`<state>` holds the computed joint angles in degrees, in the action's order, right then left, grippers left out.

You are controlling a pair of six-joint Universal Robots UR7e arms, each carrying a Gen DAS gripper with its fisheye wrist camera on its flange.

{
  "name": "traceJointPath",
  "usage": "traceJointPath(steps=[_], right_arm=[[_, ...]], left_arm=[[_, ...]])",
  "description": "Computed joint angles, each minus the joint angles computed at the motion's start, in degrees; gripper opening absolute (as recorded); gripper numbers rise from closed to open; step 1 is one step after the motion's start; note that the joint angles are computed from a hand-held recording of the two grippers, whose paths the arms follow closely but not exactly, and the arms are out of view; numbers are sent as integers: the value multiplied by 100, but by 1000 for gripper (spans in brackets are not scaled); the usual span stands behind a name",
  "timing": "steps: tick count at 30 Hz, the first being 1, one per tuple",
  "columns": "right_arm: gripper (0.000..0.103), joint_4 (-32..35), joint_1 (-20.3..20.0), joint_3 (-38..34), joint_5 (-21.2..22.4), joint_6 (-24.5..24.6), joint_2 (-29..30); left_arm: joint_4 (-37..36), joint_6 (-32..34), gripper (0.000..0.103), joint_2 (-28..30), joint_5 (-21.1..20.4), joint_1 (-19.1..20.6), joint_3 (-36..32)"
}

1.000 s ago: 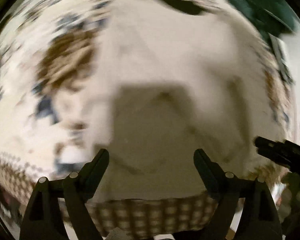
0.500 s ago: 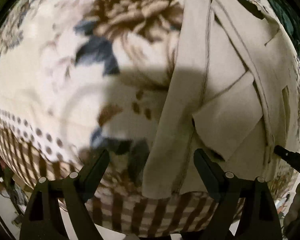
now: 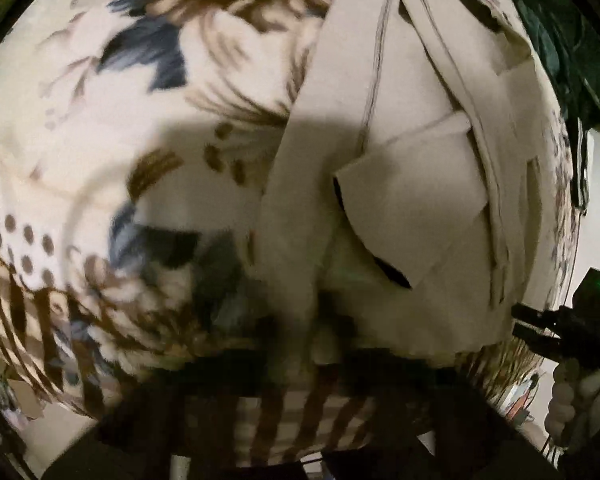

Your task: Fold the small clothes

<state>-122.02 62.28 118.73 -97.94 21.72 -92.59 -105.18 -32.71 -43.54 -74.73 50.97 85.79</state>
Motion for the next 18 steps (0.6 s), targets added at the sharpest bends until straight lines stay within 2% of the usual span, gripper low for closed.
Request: traceJointPath(steps=[1, 2, 3, 6, 9, 11, 14, 15, 17, 18], right_arm=[[46, 14, -75, 73, 62, -87, -88], [35, -65, -85, 151, 49, -103, -177], [4, -85, -104, 209, 71, -166, -271], [5, -166, 8, 298, 94, -197, -476], [5, 60, -23, 233, 291, -310, -869], [5, 213, -68, 54, 520, -382, -1045], [5, 26, 163, -382, 689, -217, -749], [5, 105, 69, -547, 759, -318, -766], [5, -97, 80, -965, 885, -326, -475], [5, -216, 114, -1145, 856, -316, -304]], left_arm=[[-106, -19, 5, -61, -32, -20, 99], [-207, -72, 5, -155, -27, -45, 202], [-308, -142, 4, -305, -93, -53, 336], [-314, -435, 4, -664, -345, 30, 442], [-421, -776, 4, -792, -603, 144, 337], [-409, -871, 4, -587, -720, 269, -118], [-619, -913, 4, -199, -856, 415, -713], [-645, -898, 4, -25, -925, 480, -986], [-519, -719, 6, 641, -1078, 692, -2040], [-496, -742, 8, 873, -1128, 769, -2343]])
